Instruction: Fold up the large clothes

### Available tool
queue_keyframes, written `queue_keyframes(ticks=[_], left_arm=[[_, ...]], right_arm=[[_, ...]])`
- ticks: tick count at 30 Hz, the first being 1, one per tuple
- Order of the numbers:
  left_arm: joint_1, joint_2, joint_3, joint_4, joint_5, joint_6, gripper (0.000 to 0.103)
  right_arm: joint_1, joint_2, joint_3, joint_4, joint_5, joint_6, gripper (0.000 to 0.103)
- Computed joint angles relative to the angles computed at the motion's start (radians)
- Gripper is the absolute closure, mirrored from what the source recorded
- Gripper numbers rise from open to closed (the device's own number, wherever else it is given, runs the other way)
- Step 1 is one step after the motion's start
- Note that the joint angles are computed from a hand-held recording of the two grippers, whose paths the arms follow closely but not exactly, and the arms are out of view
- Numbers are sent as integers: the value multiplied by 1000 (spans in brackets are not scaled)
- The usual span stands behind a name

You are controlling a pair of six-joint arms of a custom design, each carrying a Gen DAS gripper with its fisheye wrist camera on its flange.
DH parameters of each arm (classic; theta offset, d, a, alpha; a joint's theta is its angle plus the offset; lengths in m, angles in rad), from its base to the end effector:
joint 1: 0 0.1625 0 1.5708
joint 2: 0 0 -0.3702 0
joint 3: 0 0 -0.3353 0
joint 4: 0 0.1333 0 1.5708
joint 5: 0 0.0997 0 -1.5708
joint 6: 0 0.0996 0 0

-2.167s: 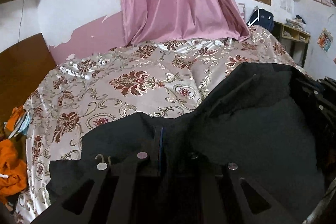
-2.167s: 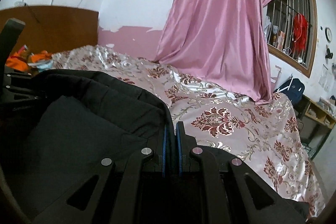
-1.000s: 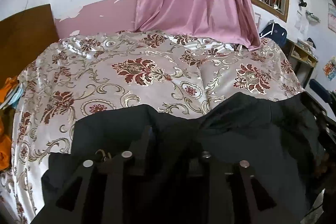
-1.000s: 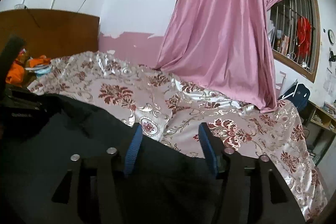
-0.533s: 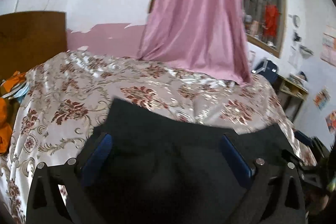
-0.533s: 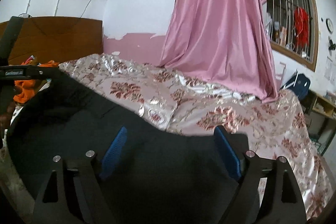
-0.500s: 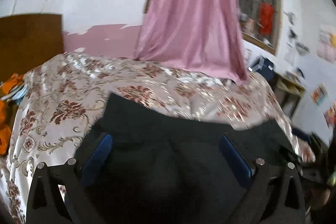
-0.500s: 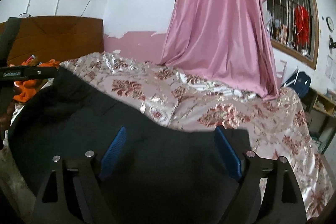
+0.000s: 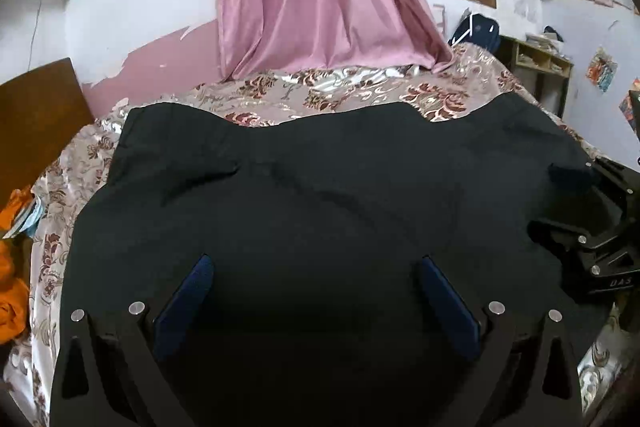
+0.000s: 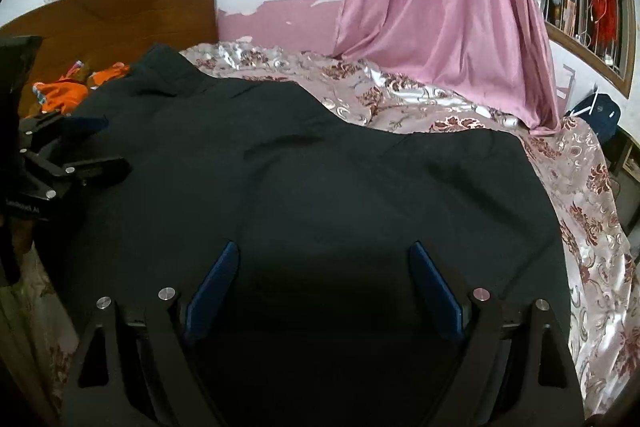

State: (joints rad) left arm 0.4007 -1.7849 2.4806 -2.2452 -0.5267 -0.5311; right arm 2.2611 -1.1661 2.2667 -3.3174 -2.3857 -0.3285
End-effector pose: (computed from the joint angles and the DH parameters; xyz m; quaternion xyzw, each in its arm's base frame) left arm -0.1698 -0.3102 0.2572 0.2773 0.8212 -0.3687 0.3358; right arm 0.3133 -0.2839 0.2093 0.3148 -0.8215 0.3543 0.3172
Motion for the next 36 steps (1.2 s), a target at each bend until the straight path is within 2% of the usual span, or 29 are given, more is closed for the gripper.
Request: queue_keyframes(ticks=[6, 13, 18, 24, 30, 36], left_arm=[[104, 138, -91, -76, 66, 31, 0], [214, 211, -166, -160, 63, 77, 0], [290, 279, -228, -244, 3, 181, 0], [377, 322, -270, -376, -122, 283, 0], [401, 330, -234, -520, -177, 343, 0], [411, 341, -229, -568, -186, 363, 0]], right_arm=[[-37, 84, -105, 2, -29, -66, 14], [-74, 160, -249, 59, -57, -101, 13], [-145, 176, -319, 152, -6, -30, 10], [-205, 187, -354, 218, 58, 28, 3], [-232, 200, -332, 149, 101, 20, 1], [-259, 194, -315, 113, 154, 21, 1]])
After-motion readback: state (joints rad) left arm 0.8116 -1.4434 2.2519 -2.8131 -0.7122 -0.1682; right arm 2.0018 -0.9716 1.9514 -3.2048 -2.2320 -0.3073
